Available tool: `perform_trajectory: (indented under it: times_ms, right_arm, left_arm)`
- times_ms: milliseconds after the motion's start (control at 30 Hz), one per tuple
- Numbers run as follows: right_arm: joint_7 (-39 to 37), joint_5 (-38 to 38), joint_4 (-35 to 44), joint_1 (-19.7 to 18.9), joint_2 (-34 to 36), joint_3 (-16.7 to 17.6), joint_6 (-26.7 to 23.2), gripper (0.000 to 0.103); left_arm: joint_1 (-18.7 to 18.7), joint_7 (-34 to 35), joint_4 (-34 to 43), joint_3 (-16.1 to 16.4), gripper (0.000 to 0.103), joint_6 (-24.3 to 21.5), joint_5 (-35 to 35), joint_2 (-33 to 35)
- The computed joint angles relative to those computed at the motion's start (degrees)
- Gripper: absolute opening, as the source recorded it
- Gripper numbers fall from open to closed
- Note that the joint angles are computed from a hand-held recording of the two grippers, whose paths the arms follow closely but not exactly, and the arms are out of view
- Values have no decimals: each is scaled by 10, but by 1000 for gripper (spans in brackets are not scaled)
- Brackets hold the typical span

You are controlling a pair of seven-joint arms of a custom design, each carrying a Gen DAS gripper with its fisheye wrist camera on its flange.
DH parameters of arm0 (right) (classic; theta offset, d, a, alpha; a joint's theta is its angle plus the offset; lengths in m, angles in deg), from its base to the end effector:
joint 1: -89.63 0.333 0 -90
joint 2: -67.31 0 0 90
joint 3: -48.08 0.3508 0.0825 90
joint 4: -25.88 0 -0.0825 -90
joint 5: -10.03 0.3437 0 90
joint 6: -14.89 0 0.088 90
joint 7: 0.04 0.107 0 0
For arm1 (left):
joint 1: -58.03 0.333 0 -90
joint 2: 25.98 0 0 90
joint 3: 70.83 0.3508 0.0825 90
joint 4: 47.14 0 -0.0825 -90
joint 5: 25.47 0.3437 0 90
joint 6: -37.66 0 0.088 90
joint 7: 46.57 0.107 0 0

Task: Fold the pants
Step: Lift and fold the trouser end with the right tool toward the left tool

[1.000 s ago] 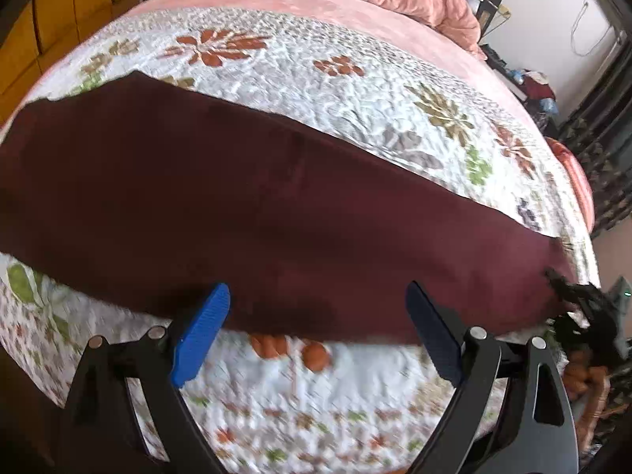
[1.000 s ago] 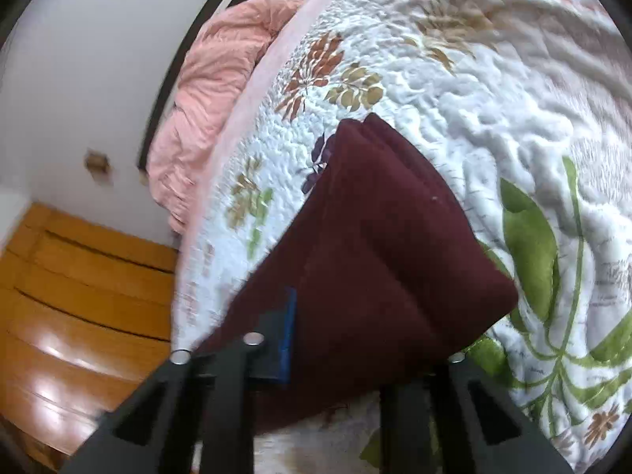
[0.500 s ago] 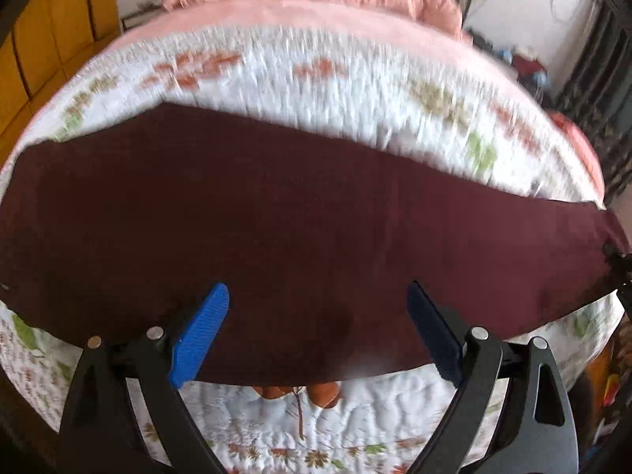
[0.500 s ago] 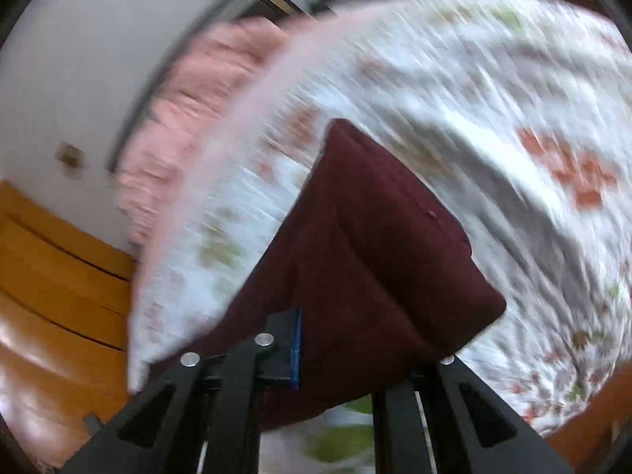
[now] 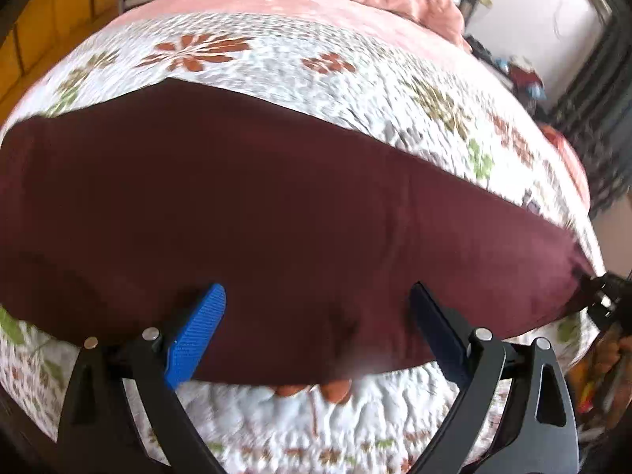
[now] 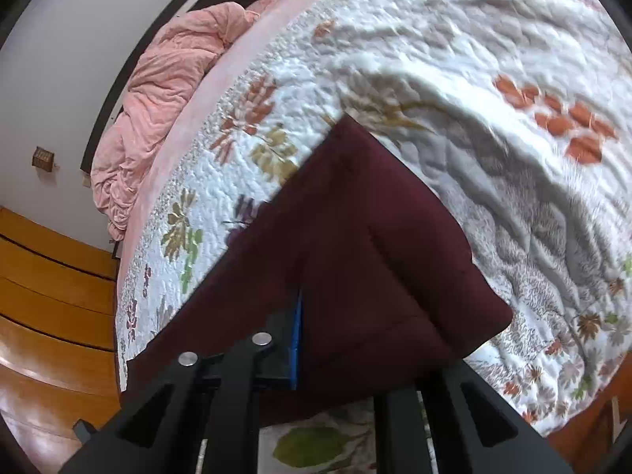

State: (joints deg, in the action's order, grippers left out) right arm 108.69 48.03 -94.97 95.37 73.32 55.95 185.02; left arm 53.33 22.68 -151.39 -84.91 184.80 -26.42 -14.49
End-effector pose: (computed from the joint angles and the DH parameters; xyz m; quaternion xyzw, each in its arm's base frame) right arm 0.5663 0.0908 0.5038 -0.3852 0.8367 -0.0128 0.3892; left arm 0.5967 -0.1887 0.5433 -0.7014 0.6577 -0.2595 0.0904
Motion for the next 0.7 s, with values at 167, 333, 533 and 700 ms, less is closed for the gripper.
perform_trajectory:
  times_ms: [167, 333, 533, 700]
  right_arm:
    - [202, -308, 40, 56, -12, -52, -4, 13]
    - [262, -493, 165, 93, 26, -37, -73, 13]
    - [205, -523, 315, 130, 111, 3, -165, 13]
    - [143, -474, 444, 154, 203, 36, -232, 13]
  left_arm:
    - [17, -4, -31, 17, 94, 11, -13, -41]
    - [29, -12, -49, 34, 94, 18, -33, -63]
    - [42, -30, -71, 53, 94, 21, -66, -85]
    - [50, -45, -90, 68, 94, 24, -79, -103]
